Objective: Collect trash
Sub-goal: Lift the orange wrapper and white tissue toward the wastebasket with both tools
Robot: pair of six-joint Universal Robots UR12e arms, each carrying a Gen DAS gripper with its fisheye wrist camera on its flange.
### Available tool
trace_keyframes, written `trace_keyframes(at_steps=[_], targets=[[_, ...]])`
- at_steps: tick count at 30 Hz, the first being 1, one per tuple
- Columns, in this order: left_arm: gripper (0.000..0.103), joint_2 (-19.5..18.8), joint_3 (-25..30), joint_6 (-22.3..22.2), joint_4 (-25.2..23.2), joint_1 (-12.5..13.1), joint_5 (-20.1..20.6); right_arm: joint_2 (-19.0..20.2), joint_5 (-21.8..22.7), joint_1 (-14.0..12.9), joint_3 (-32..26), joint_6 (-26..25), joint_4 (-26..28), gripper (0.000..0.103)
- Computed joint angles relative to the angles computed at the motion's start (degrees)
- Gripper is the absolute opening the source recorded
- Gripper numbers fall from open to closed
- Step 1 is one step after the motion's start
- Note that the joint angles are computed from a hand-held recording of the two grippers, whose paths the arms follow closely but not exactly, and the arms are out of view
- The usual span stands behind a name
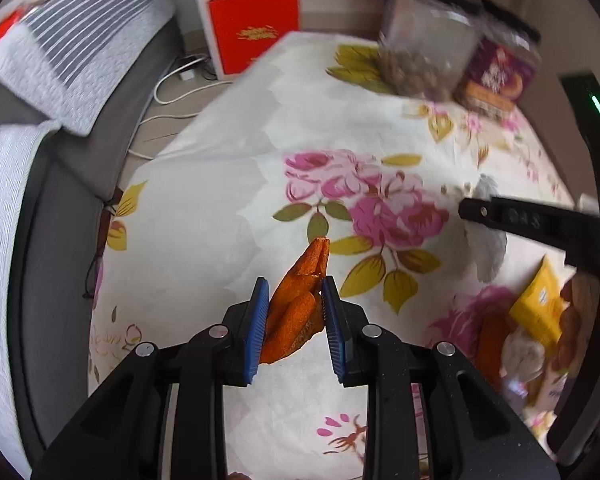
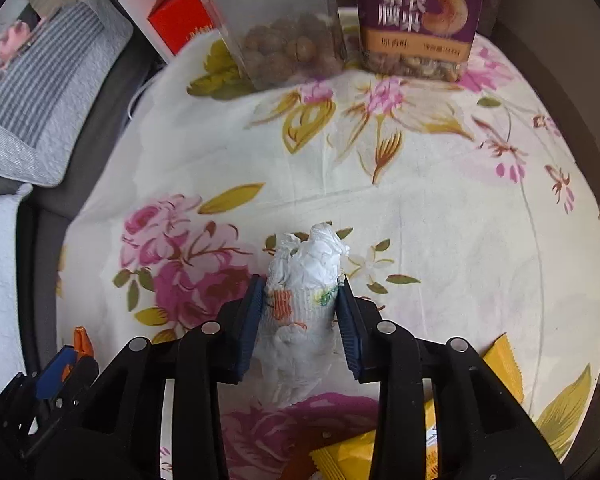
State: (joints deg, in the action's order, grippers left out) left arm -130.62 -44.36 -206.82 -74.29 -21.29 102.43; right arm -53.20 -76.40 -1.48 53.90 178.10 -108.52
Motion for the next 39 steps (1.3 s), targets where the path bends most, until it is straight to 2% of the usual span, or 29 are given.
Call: trace_keyframes(at_steps=[5, 11, 19, 24, 28, 33, 39], targets=[[0.028, 1.7, -1.8, -5.5, 4.1, 0.4, -1.9, -2.5, 2.4, -0.9, 2.5, -2.7, -3.2, 0.034], [0.028, 3.0, -2.6, -9.0, 7.9, -0.6, 0.1, -5.8, 4.8, -2.2, 6.4, -5.5, -8.2, 0.034], [0.028, 3.2, -2.0, -11.1, 9.9, -2.7, 4.0, -11.0, 8.6, -5.1, 12.8, -6.7, -14.2, 0.034], [0.028, 1.8, 0.4, -10.8, 10.3, -4.5, 8.4, -13.3, 9.6, -6.6, 16.2, -6.5, -18.4, 0.034], [0.028, 0.6, 2.2, -10.3, 10.4, -5.7, 10.5, -14.6, 8.4, -7.5, 19.0, -6.2, -23.2, 0.035], [0.028, -1.7, 5.7, -8.5, 9.9, -7.3, 13.5, -15.1, 5.6, -8.1, 20.9, -6.6, -26.8, 0.035], [0.028, -4.9, 10.9, -6.3, 8.6, -8.4, 13.6, -15.2, 4.5, -8.9, 21.3, -7.0, -27.3, 0.035]])
